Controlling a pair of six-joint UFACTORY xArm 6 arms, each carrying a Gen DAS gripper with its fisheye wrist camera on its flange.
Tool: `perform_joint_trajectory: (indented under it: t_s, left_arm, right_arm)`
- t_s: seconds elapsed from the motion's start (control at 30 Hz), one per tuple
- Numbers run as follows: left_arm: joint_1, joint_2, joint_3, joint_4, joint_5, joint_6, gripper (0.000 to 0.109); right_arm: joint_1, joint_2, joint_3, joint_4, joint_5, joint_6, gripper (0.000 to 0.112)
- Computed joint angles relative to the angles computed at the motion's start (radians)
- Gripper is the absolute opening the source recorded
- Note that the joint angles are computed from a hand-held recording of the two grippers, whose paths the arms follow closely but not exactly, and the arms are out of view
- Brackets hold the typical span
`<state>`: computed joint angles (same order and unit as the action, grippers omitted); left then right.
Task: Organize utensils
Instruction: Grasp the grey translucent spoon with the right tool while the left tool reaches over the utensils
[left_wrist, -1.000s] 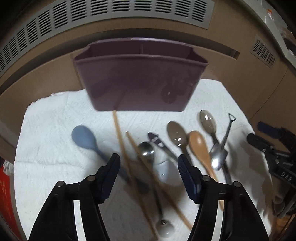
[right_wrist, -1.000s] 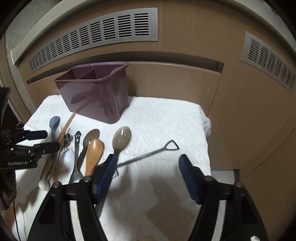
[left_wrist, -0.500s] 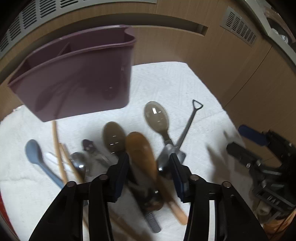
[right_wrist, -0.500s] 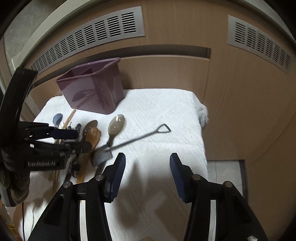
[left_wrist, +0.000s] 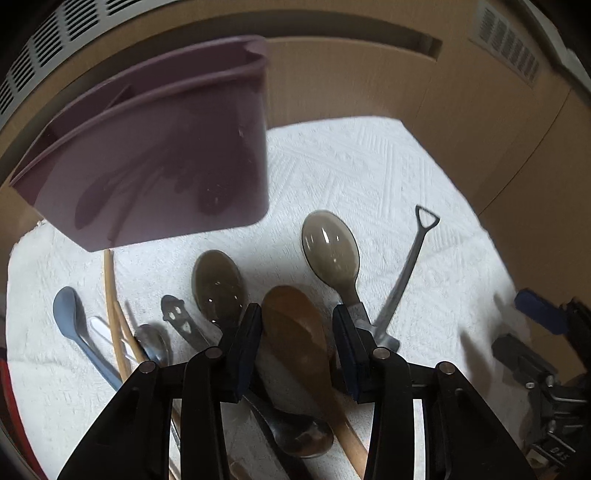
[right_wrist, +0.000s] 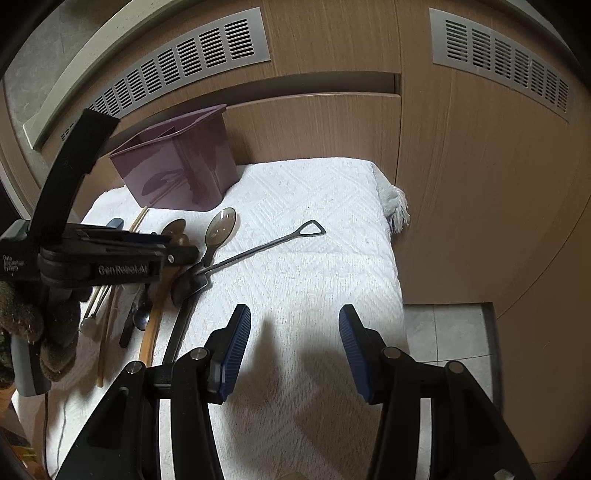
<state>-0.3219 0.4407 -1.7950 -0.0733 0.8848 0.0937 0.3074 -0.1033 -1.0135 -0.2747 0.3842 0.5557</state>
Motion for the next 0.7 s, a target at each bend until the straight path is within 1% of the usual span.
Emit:
perform_joint_trajectory:
  t_s: [0.03, 0.17, 0.23, 0.33, 0.5, 0.57, 0.6, 0.7]
  left_arm:
    - [0.001, 0.004, -0.003, -0.003, -0.005, -0.002, 0.041]
    - [0.014, 0.034, -0.051, -0.041, 0.025, -0.006, 0.040]
    - [0.016, 0.031, -0.043, -0.051, 0.017, 0.004, 0.040]
    - [0.012, -0.004, 0.030, -0.033, -0.052, -0.003, 0.034]
    - [0.024, -0.093, 0.147, -0.069, -0.124, 0.012, 0.034]
    - [0.029, -0.136, 0.183, -0.076, -0.153, 0.032, 0.034]
    - [0.032, -0.169, 0.212, -0.069, -0.183, 0.042, 0.033]
    - [0.050, -0.260, 0.292, -0.035, -0.255, 0.056, 0.033]
  right_arm:
    - [0.000, 0.000, 0.001, 0.004, -0.002, -0.001, 0.048]
    - [0.001, -0.005, 0.009, 0.009, -0.008, -0.003, 0.048]
    - [0.004, -0.008, 0.013, 0.009, -0.007, -0.004, 0.048]
    - [0.005, -0.009, 0.012, 0.003, -0.004, 0.003, 0.048]
    - [0.011, -0.001, -0.017, -0.013, 0.029, 0.014, 0.048]
    - [0.014, 0.008, -0.049, -0.017, 0.053, 0.007, 0.048]
    - [0.015, 0.017, -0.073, -0.017, 0.067, -0.002, 0.048]
    - [0.023, 0.084, -0.193, -0.006, 0.127, -0.033, 0.048]
